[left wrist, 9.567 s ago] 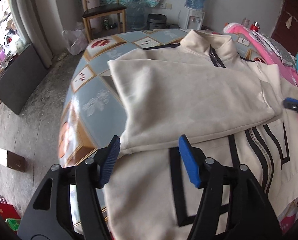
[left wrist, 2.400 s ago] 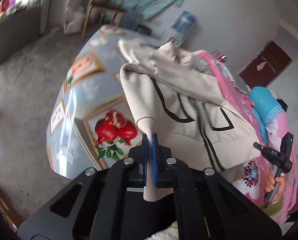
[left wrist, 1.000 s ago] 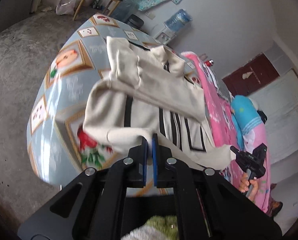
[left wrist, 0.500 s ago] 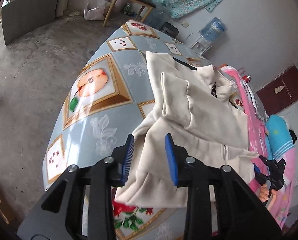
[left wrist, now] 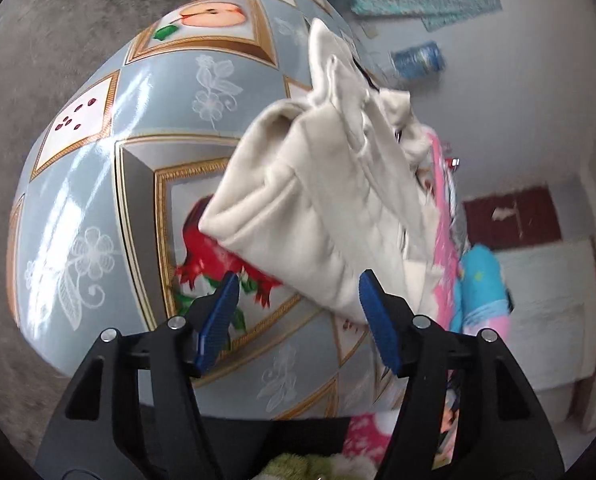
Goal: Fold large clothes
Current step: 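Fold the hem up toward the collar with both grippers and release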
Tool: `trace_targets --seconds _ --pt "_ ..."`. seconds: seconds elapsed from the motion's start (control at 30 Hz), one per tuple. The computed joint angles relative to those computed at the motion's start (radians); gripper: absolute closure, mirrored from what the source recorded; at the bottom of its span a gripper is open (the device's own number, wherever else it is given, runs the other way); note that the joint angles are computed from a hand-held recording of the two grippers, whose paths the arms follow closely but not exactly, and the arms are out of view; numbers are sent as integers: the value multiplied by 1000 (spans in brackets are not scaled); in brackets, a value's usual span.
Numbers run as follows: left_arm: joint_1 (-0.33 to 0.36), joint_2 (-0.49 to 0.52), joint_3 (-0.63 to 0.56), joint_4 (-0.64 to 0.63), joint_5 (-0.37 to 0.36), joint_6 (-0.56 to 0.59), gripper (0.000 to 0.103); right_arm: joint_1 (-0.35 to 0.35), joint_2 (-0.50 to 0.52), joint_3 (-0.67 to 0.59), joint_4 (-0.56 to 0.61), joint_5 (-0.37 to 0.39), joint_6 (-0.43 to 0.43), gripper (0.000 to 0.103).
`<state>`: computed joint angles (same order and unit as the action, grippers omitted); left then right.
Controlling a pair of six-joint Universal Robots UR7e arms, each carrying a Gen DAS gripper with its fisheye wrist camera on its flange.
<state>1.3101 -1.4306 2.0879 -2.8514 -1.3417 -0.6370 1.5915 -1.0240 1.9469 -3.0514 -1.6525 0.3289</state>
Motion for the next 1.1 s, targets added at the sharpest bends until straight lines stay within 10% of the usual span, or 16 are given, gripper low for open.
trace_targets --seconds 0.27,0.47,0.63,0.8,0.93,1.1 --pt "-13 54 -5 -127 85 -59 53 3 97 -74 -127 -34 2 43" --pt "-167 109 -52 19 498 127 94 80 155 -148 -148 -236 -83 85" --pt "-323 89 0 -87 721 326 97 147 98 -106 -186 -287 -157 92" --pt "-415 8 46 -86 766 361 98 181 15 -20 -217 -272 -163 92" --pt "-446 -154 109 178 720 184 97 172 -67 80 -200 -267 -155 92" --pt "-318 -225 127 503 636 -95 76 51 -113 130 7 -199 -62 82"
